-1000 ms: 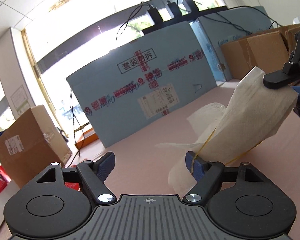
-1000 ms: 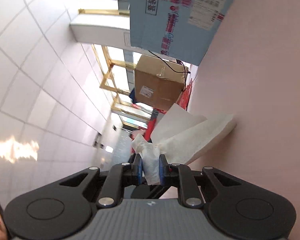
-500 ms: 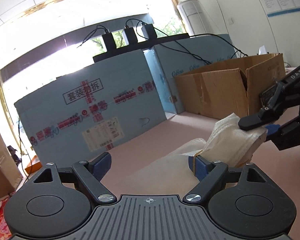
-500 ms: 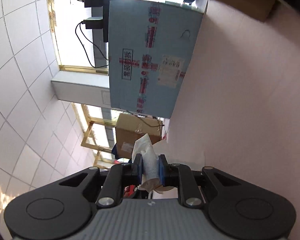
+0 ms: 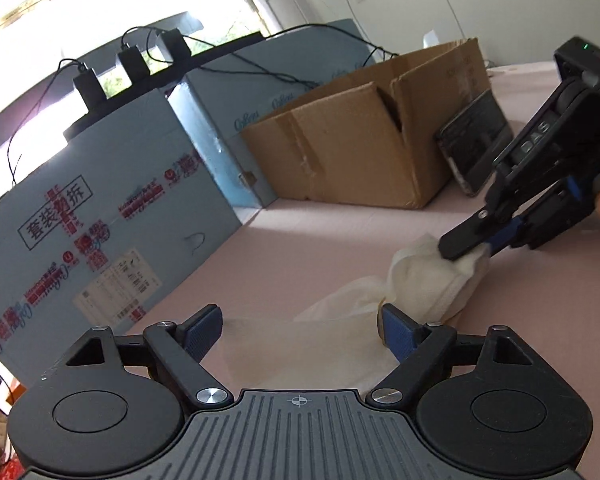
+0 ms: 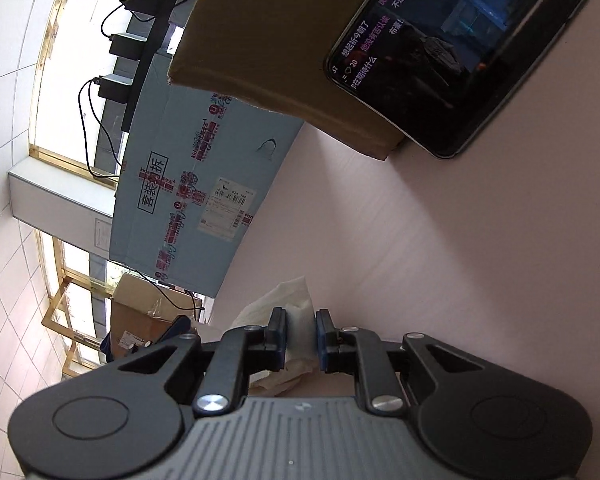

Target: Fold shopping bag

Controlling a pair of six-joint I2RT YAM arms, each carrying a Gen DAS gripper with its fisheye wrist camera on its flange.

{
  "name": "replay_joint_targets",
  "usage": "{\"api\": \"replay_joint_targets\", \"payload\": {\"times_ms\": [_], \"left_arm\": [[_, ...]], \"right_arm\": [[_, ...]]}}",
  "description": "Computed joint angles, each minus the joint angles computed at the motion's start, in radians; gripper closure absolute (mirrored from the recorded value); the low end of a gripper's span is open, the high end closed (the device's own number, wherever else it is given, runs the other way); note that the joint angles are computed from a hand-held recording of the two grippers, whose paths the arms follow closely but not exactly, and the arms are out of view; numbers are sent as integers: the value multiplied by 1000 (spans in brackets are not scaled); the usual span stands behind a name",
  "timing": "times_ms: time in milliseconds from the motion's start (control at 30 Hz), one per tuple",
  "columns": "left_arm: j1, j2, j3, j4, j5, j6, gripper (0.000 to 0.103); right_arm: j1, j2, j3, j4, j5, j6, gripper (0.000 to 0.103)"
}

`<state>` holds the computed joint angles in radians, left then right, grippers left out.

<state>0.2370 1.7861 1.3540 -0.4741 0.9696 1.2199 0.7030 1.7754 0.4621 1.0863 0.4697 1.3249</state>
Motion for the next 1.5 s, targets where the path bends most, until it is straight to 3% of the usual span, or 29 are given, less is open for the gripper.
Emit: {"api": "replay_joint_targets", "payload": {"times_ms": [133, 200, 267, 333, 367, 467, 567, 633, 700, 767, 833, 900, 1000, 1167, 1267, 1333, 1433, 1500], "left_arm": [[29, -78, -103, 129, 44, -111, 13], [22, -94, -137, 119, 75, -154, 13], [-13, -108, -186, 114, 51, -154, 13], [-60, -129, -257, 200, -39, -184, 10], [-77, -124, -266, 209, -77, -193, 9], [-103, -108, -270, 210, -156, -204, 9], [-102, -113, -281, 225, -165, -201, 10], [-97, -110, -278, 221, -155, -203, 10], [-95, -110, -280, 234, -158, -222, 10], [-95, -111, -283, 249, -165, -242, 10], [-101, -110, -284, 264, -180, -264, 10], [-114, -109, -287, 289, -204, -296, 10], [-147, -116, -302, 342, -255, -354, 9], [-211, -154, -392, 500, -417, -346, 9], [-234, -152, -469, 707, -582, -345, 9], [-234, -123, -461, 766, -639, -352, 10], [-192, -132, -453, 748, -542, -359, 10], [-141, -164, -411, 591, -359, -358, 10]], "right_arm": [[-5, 54, -36, 145, 0, 133, 87], [-14, 120, -42, 263, -33, 221, 87], [-8, 164, -39, 330, -41, 280, 87], [12, 162, -42, 335, -34, 273, 86], [14, 133, -44, 286, -43, 259, 86], [32, -62, -67, -13, -74, 109, 84], [50, -293, -31, -410, -38, -48, 63], [89, -357, 22, -552, 108, -171, 63], [99, -341, 65, -524, 159, -309, 64], [75, -293, 133, -510, 100, -397, 67], [37, -214, 262, -610, 1, -475, 83], [21, -162, 353, -751, -5, -457, 91], [-20, -159, 301, -696, -71, -373, 97], [35, -151, 282, -688, 20, -477, 99], [80, -124, 318, -725, 105, -595, 99], [96, -112, 329, -730, 137, -648, 99], [88, -125, 294, -682, 116, -656, 99], [80, -137, 268, -652, 97, -652, 99]]}}
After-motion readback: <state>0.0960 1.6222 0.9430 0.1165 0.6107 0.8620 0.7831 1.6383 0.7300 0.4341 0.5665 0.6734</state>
